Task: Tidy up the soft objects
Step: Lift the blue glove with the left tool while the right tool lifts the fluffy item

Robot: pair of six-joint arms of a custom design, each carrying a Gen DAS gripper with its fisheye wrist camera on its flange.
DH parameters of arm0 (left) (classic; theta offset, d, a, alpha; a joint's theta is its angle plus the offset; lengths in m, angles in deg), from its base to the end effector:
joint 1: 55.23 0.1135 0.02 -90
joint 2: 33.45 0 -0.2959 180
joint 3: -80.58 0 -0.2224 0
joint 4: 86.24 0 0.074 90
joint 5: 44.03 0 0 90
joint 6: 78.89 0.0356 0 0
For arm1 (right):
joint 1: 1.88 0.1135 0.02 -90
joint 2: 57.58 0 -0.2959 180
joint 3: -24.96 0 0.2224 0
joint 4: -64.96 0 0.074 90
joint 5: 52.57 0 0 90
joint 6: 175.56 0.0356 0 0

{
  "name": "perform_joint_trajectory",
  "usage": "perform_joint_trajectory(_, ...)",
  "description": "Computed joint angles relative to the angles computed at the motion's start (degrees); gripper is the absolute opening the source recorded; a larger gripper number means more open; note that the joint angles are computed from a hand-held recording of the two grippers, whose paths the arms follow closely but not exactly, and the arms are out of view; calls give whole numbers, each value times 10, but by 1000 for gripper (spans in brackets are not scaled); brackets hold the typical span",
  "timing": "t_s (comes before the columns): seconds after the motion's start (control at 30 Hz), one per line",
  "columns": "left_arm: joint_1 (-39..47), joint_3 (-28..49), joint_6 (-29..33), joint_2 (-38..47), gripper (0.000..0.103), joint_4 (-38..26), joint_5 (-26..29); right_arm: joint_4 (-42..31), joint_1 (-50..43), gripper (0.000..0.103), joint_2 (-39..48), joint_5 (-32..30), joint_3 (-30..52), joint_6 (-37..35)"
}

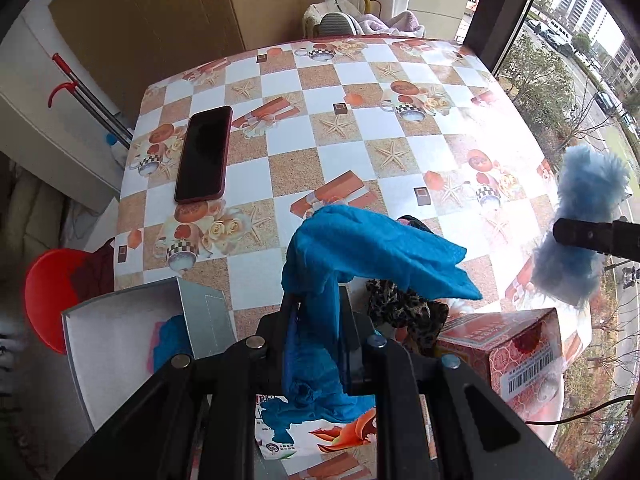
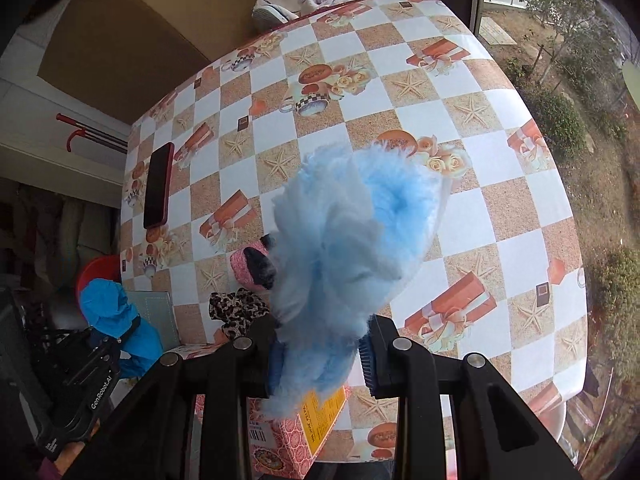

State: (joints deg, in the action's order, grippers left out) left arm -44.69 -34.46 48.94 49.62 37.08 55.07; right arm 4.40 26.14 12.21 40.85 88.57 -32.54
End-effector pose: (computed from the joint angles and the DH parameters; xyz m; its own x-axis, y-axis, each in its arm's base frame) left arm 0.2216 0.0355 0.2328 -0.8351 0.4606 -0.3008 0.4714 0.8810 0.0404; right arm 0.1618 0.0837 0.2666 -0.8459 0.4532 -0.2813 0.3783 0.8815 0.2825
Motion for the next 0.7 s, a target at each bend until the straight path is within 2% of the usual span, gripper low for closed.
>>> perform_joint_trajectory(0.33, 128, 17, 141, -64, 19, -88, 70, -115, 200, 33, 44, 115, 140, 116)
perform_joint_trajectory(0.5, 224, 62, 228, -60, 19, -154, 115, -132, 283, 33, 98, 139, 200, 159)
perform_joint_trajectory(0.7, 323, 105, 313, -39, 19, -202, 144, -137, 345, 33, 164, 146, 260, 184)
